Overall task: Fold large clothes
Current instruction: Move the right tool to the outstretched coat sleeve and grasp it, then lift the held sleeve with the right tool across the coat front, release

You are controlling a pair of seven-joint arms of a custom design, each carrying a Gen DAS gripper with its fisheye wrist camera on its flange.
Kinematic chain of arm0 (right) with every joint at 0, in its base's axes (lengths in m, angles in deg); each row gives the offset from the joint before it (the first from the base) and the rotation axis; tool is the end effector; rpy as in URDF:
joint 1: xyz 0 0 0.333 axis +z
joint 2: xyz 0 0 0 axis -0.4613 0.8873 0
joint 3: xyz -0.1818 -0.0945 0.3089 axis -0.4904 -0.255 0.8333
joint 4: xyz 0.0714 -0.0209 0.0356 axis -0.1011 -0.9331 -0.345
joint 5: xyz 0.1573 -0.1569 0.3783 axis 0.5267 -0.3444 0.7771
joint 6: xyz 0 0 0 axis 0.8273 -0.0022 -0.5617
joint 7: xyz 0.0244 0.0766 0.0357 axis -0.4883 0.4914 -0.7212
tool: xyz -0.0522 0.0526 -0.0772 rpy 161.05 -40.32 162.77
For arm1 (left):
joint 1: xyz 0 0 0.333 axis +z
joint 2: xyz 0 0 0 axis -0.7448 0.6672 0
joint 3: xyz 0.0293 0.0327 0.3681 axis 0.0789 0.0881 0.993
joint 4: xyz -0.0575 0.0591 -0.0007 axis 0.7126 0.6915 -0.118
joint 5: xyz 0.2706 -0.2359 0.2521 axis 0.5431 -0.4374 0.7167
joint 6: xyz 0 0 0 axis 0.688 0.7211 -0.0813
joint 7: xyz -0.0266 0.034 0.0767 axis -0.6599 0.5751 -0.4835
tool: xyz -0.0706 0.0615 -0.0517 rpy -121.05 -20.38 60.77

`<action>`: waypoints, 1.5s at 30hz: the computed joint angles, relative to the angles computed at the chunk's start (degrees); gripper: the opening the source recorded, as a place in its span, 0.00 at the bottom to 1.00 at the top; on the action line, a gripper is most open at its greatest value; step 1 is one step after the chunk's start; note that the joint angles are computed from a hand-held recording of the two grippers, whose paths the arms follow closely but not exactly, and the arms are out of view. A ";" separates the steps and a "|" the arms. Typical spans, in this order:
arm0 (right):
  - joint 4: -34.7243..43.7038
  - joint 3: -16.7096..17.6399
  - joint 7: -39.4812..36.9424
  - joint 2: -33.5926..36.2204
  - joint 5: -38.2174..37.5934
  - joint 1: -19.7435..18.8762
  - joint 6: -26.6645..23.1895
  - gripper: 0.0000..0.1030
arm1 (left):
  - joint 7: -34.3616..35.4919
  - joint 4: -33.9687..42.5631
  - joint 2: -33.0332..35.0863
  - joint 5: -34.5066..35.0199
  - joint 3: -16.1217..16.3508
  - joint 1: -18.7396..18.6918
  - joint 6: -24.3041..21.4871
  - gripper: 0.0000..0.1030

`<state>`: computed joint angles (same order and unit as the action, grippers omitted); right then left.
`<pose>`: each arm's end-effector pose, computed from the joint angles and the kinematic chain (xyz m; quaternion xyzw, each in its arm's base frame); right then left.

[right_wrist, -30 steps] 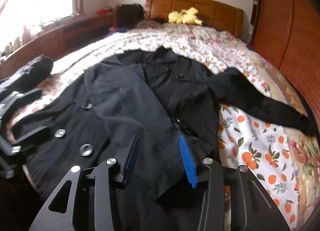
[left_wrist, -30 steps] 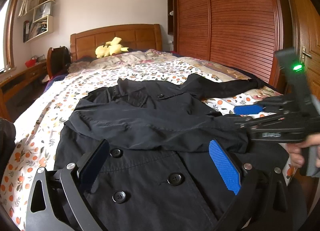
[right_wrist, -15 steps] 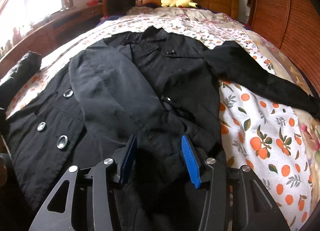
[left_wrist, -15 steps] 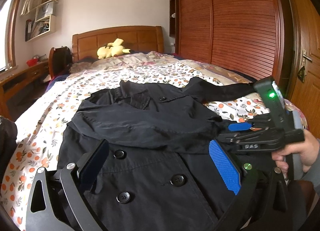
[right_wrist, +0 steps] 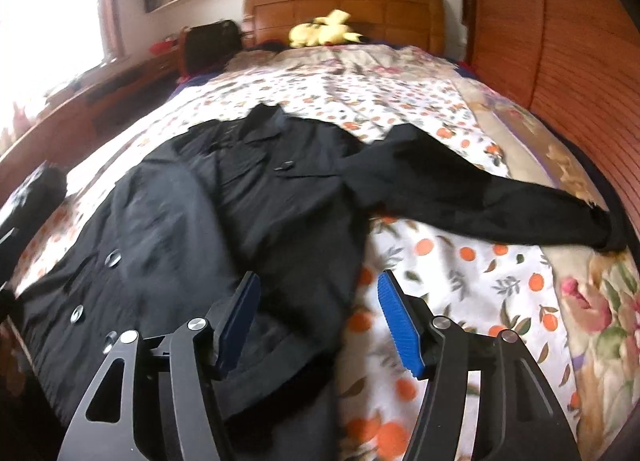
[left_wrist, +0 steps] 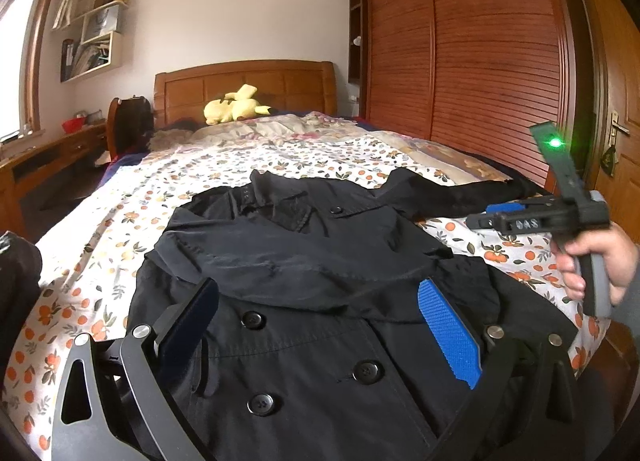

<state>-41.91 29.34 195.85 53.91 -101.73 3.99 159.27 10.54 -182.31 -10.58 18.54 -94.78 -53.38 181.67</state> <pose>0.6769 0.3141 0.4661 -0.7035 0.5934 -0.2254 0.3198 0.5258 -0.1770 0.4932 -0.4836 0.7009 -0.4339 0.2943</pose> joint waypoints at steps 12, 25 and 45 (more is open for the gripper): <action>11.54 0.02 -1.23 9.55 10.06 -6.36 -6.54 0.57 | 1.67 0.03 0.15 -1.86 -0.77 0.56 -0.60 0.98; 19.26 3.14 0.44 15.26 19.22 -12.82 -11.55 0.67 | 1.66 -0.15 0.27 -1.96 0.38 -0.34 -0.01 0.98; 23.74 -4.48 6.40 17.62 12.88 -8.23 -7.06 0.02 | 3.92 -0.93 -0.52 -4.74 -0.68 1.07 0.21 0.98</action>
<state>-18.16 24.86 202.25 71.53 -88.84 -4.24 152.21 14.46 -183.24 -11.10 13.80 -95.46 -52.31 181.88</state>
